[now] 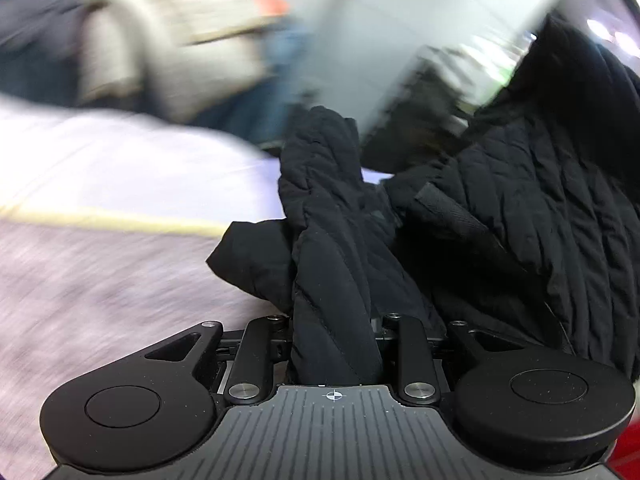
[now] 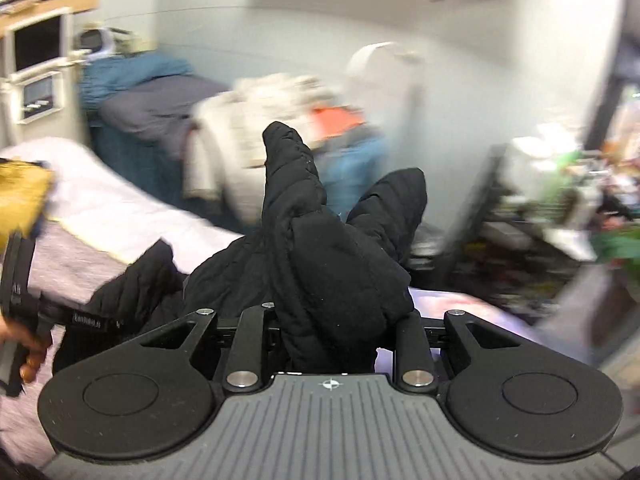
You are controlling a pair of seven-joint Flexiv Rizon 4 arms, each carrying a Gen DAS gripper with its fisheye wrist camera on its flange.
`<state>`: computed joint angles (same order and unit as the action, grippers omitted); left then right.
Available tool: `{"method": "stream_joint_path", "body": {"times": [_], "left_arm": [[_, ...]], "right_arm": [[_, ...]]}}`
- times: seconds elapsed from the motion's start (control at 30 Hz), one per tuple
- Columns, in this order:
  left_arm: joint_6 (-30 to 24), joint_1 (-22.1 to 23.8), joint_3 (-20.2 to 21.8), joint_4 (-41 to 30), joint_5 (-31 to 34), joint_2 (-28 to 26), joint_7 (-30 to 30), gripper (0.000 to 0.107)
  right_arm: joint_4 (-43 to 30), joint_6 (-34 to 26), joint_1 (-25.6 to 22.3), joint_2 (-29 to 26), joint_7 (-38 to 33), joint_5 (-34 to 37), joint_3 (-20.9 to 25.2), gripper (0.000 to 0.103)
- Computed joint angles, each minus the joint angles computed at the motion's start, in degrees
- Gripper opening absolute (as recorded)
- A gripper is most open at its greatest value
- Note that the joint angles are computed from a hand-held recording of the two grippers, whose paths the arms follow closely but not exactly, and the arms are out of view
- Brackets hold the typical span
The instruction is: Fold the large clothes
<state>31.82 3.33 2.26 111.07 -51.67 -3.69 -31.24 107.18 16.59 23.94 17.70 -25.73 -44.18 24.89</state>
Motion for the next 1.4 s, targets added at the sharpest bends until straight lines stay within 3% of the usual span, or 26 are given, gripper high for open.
{"method": "stream_joint_path", "body": {"times": [0.17, 0.27, 0.33, 0.4, 0.43, 0.47, 0.57, 0.63, 0.83, 0.97, 1.1, 1.27, 1.4], "left_arm": [[0.6, -6.1, -4.5, -0.4, 2.5, -0.8, 0.8, 0.071], [8.8, -9.8, -5.2, 2.3, 12.1, -0.9, 0.6, 0.073], [9.4, -10.1, -4.8, 2.8, 16.1, -1.9, -1.0, 0.076], [8.0, -9.2, -4.2, 3.2, 15.5, -2.5, -1.4, 0.083], [7.8, -8.8, -4.0, 3.4, 15.2, -2.4, -1.4, 0.096], [8.4, -8.6, -3.9, 3.8, 15.3, -2.4, -0.8, 0.096], [7.6, -7.9, -3.8, 3.5, 15.7, -2.5, 0.9, 0.096], [7.7, -7.9, -3.9, 2.9, 16.7, -2.7, -0.3, 0.102], [9.4, -8.9, -4.8, 1.7, 18.7, -3.5, -2.2, 0.103], [9.9, -8.9, -4.8, 1.4, 19.4, -3.2, -1.3, 0.103], [14.6, -8.9, -4.3, 3.6, 18.6, -1.4, 3.0, 0.103], [18.5, -7.9, -3.1, 5.7, 16.1, 0.2, 10.2, 0.103], [20.8, -6.6, -1.9, 4.9, 19.4, -0.4, 5.3, 0.103]], "right_arm": [[7.9, -16.4, -4.4, 15.0, 16.3, 4.5, 7.1, 0.029], [13.4, -24.7, -5.6, 23.3, 27.2, 15.0, 11.0, 0.032], [18.2, -25.6, -5.5, 30.1, 37.8, 22.7, 12.8, 0.038], [23.4, -23.4, -5.7, 37.8, 50.5, 28.1, 15.3, 0.047], [25.5, -22.2, -5.8, 41.1, 55.7, 29.6, 16.7, 0.051], [26.9, -21.6, -5.6, 42.7, 59.1, 30.3, 17.8, 0.052], [28.2, -21.2, -4.8, 41.5, 61.3, 29.5, 17.9, 0.057], [28.9, -21.0, -3.8, 41.6, 62.0, 29.0, 16.8, 0.061], [30.3, -21.6, -2.0, 44.5, 63.9, 30.5, 15.8, 0.069], [29.1, -21.3, -3.5, 42.6, 66.6, 30.5, 15.6, 0.074], [27.0, -23.1, -4.7, 40.7, 69.7, 31.7, 15.6, 0.087], [23.0, -27.2, -5.1, 37.5, 70.2, 30.1, 16.5, 0.090], [18.6, -32.2, -4.9, 33.1, 68.0, 28.4, 16.8, 0.092]]}}
